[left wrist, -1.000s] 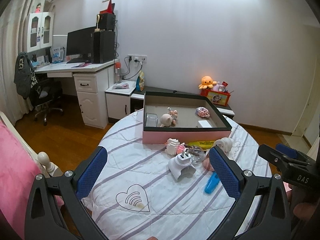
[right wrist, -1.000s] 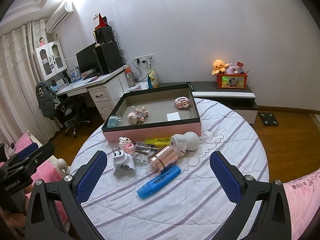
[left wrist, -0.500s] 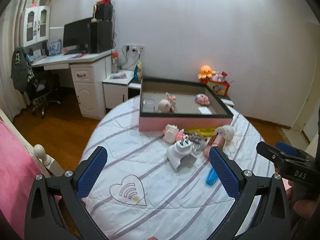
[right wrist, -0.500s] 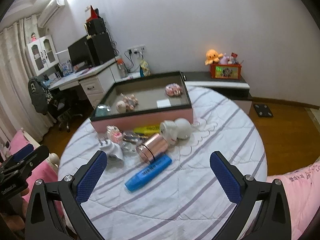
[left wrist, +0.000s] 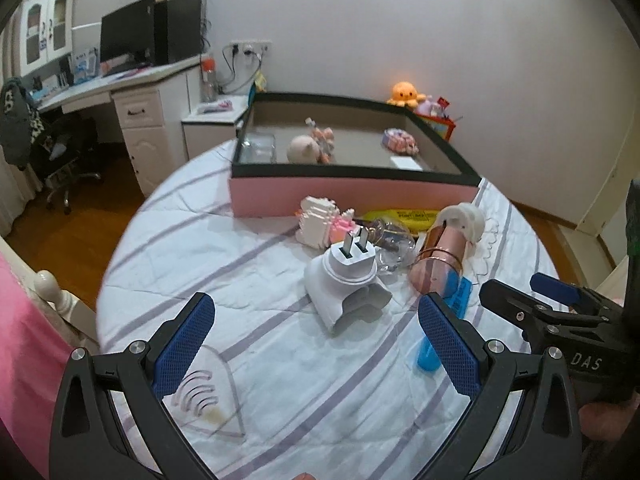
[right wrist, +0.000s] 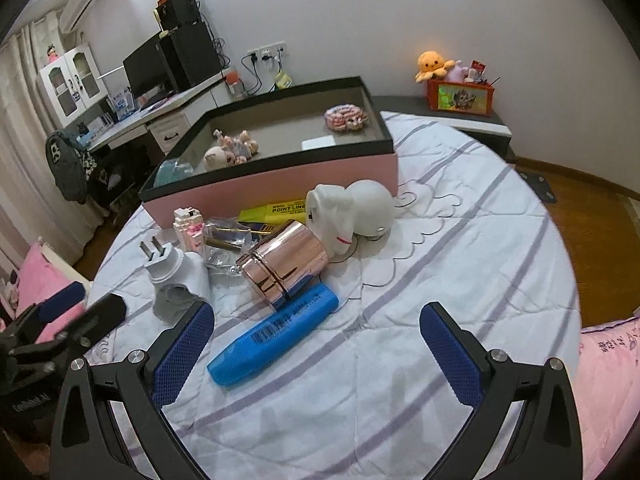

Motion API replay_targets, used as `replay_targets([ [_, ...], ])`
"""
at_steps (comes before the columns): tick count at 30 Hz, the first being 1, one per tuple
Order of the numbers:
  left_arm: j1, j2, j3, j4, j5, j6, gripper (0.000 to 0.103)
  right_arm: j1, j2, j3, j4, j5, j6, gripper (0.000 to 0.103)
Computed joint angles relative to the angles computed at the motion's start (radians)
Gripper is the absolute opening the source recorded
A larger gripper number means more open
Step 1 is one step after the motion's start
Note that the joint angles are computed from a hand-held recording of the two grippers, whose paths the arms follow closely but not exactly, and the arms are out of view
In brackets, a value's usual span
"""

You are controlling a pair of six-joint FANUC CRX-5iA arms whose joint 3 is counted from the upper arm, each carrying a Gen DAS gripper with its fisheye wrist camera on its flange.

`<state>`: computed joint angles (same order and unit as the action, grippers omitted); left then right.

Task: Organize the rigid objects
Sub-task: 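Grasp the white plug adapter with the left gripper while the right grasps the rose-gold cup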

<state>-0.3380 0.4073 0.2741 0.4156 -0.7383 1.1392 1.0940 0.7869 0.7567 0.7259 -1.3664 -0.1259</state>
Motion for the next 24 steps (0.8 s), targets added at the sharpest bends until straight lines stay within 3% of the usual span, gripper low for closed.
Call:
replay_targets([
  [14,-0.024,0.158,0.170,-0.041,-0.077,0.028,0.102,-0.035,-0.021,-0.043,-0.040,0.036,-0.018,0.103],
  [16,-0.020,0.164,0.165,-0.004,-0.076,-0.014,0.095,-0.041,-0.006,-0.017,-0.048,0.040,0.004,0.103],
  [18,-0.014,0.184,0.179,0.039,-0.110,-0.057,0.071,-0.048,0.012,0.010,-0.055,0.047,0.024,0.103],
  [21,-0.008,0.183,0.174,0.054,-0.116,-0.088,0.059,-0.054,0.032,0.040,-0.061,0.053,0.040,0.103],
  [24,0.006,0.182,0.169,0.074,-0.127,-0.111,0.048,-0.062,0.039,0.048,-0.068,0.081,0.053,0.092],
])
